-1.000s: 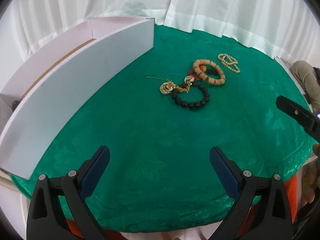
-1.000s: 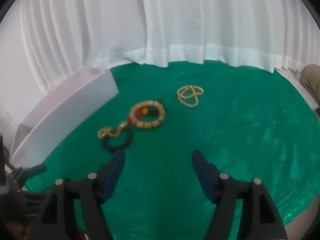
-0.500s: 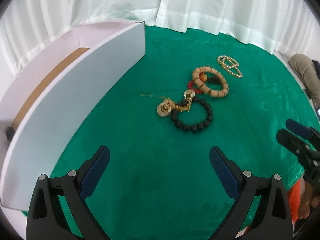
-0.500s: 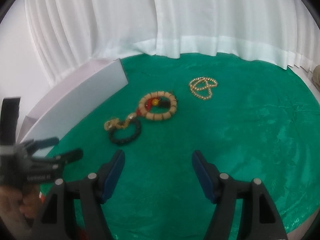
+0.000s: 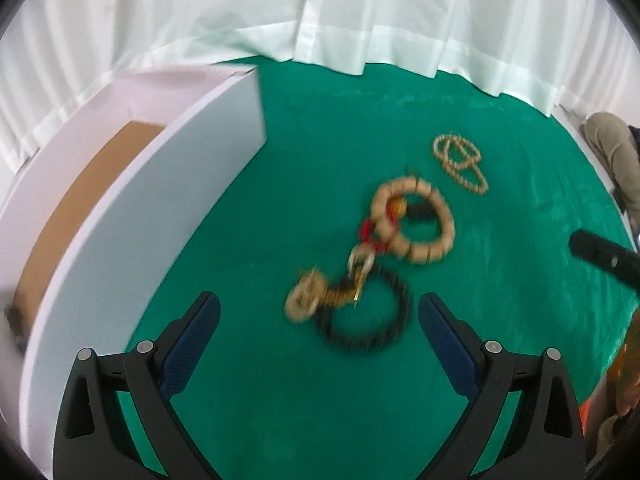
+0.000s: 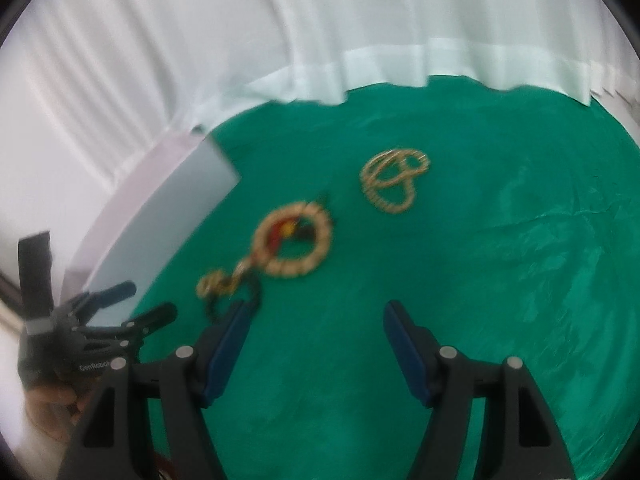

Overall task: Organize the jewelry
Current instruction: 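Grasp the wooden bead bracelet with the left tool while the right tool grasps the gold bead necklace, then carry the wooden bracelet and gold necklace with both tools over the box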

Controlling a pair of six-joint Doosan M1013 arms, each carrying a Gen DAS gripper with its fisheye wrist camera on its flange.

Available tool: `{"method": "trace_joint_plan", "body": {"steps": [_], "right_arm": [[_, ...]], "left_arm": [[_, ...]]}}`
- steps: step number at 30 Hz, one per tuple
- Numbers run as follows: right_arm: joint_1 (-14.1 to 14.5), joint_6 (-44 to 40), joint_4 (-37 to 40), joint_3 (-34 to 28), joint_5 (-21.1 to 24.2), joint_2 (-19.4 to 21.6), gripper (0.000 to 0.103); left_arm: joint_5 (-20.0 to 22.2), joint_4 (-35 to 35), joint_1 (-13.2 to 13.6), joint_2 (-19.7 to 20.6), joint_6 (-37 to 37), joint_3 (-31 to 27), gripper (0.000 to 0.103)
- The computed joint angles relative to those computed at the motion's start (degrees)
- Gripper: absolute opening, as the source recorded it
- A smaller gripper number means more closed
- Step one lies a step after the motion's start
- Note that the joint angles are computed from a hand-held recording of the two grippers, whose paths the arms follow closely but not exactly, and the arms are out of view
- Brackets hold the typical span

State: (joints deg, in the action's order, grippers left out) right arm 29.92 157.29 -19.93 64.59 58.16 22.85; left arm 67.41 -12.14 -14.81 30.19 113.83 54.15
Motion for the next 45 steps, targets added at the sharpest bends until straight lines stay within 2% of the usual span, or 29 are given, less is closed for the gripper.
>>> {"method": "trace_joint_plan", "body": {"steps": [2,4,6,8,11,13,14,16,17,20,21,22,24,25,27,30,35,40,45], "right_arm": [[-2.05,0.09,0.53,-1.09,1.67,0.55,0.070],[-4.34,-2.31,3.82,-2.48,2.76,1.54,0.070],[-6.13,-5.52,7.68,-3.23,2.11,2.39,0.070],[-7.98,-9.09,12.52,-4.05,0.38,3.62,0.070],[-9.49,-12.89,16.19,-6.32,-0.58,5.99,0.070],[-10.10,-15.78,18.07,-8.94,-0.21,8.15,0.066],[-10.22,-17.07,18.23,-10.58,0.58,9.30,0.065],[-10.25,-19.50,18.22,-14.24,3.91,11.83,0.065],[-10.14,-20.68,17.55,-17.40,7.82,13.94,0.065],[-9.62,-22.91,14.70,-23.34,14.89,18.12,0.065],[-9.43,-23.75,13.87,-24.98,16.83,19.34,0.065],[-9.18,-24.66,12.68,-26.39,18.65,20.37,0.061],[-8.33,-25.64,8.44,-28.58,21.33,21.74,0.037],[-8.01,-25.52,6.90,-29.26,22.46,22.09,0.009],[-8.32,-22.95,8.74,-25.85,18.20,20.04,0.008],[-8.06,-19.30,6.57,-20.39,12.42,16.16,0.008],[-8.22,-14.55,5.65,-12.39,4.27,9.49,0.008],[-7.54,-12.28,4.72,-7.52,0.28,4.48,0.008],[-6.31,-12.96,2.99,-7.57,-0.41,3.02,0.008]], "left_arm": [[1.82,1.67,-1.11,2.44,-1.25,-3.58,0.095],[4.78,3.28,-2.07,4.93,-2.66,-7.22,0.084],[8.73,3.41,-2.67,7.68,-3.97,-11.27,0.081],[10.56,3.57,-3.02,9.44,-5.28,-13.77,0.081],[13.11,4.29,-3.35,11.72,-6.95,-16.98,0.076],[15.37,4.10,-3.24,13.20,-8.42,-19.21,0.067],[16.51,3.81,-3.11,13.94,-9.22,-20.29,0.066],[17.80,3.09,-2.98,14.69,-9.57,-21.25,0.066],[18.16,3.27,-3.09,14.88,-9.35,-21.42,0.065],[18.80,3.15,-3.33,15.24,-8.74,-21.75,0.055],[19.26,2.66,-3.29,15.59,-9.08,-22.40,0.047],[20.32,2.16,-3.21,16.19,-9.46,-23.51,0.031],[22.53,-0.93,-2.73,17.22,-9.99,-25.33,0.013],[22.91,-0.68,-2.75,17.24,-10.28,-25.55,0.013],[22.00,-0.50,-2.74,16.77,-10.31,-25.07,0.012],[22.84,-3.90,-1.95,16.70,-11.36,-26.17,0.012],[21.45,-6.05,-1.34,14.29,-10.16,-25.20,0.012],[19.62,-8.48,-0.67,11.18,-10.63,-23.51,0.012],[17.89,-9.70,0.71,8.17,-11.56,-21.14,0.012]]}}
